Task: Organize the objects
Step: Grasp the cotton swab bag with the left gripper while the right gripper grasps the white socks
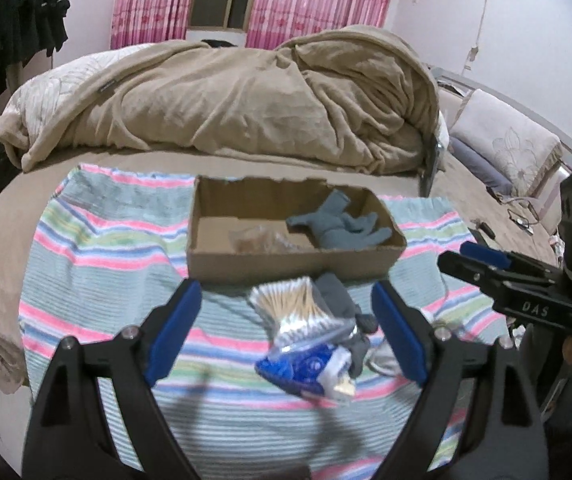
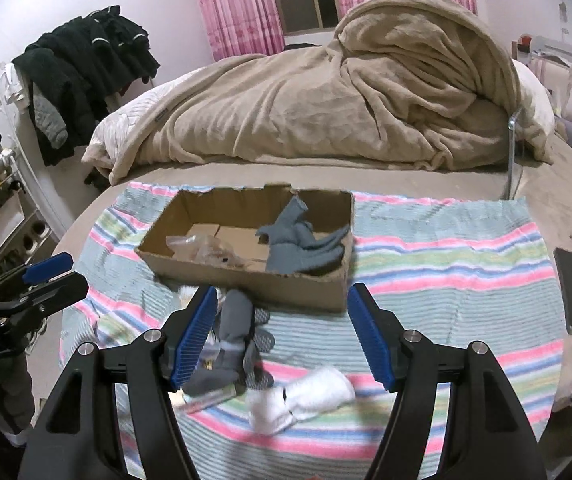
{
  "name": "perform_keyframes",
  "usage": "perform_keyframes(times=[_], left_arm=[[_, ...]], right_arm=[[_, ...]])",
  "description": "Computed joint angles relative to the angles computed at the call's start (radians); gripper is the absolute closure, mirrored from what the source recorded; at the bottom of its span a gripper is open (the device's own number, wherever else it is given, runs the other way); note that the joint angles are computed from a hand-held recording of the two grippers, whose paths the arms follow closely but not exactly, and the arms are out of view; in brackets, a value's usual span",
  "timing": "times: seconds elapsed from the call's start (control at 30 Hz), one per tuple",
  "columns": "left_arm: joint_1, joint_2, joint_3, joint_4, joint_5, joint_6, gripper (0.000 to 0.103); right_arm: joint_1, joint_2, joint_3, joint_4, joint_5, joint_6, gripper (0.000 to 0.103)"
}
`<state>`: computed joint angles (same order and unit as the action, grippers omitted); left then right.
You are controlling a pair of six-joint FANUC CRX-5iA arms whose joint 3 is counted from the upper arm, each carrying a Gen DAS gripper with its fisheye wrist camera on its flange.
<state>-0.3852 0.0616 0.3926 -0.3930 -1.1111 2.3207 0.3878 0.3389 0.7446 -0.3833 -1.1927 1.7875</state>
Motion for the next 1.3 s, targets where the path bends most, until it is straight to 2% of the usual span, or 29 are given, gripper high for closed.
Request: perform_keyframes(times=[0.3, 0.47, 1.2, 1.3], left_arm=[[0.024, 0.015, -0.068, 0.086, 0.019, -0.002, 0.015], [0.033, 0.032, -0.074, 0.098, 0.021, -0.006, 0.015], [0.101, 0.148, -0.044, 0.211, 0.077, -0.09, 0.015], [0.116, 0.151, -0.063, 0.245, 0.102, -0.105, 0.016]], right_arm=[[0.004, -0.013, -0.073, 0.025, -0.014, -0.01, 0.032], [-0.002, 0.008, -0.081, 0.035, -0.03, -0.025, 0.032], [0.017, 0.1, -0.042, 0.053, -0.137, 0.003, 0.032], [0.006, 0.103, -0.034, 0.018, -0.146, 0.022, 0.044]])
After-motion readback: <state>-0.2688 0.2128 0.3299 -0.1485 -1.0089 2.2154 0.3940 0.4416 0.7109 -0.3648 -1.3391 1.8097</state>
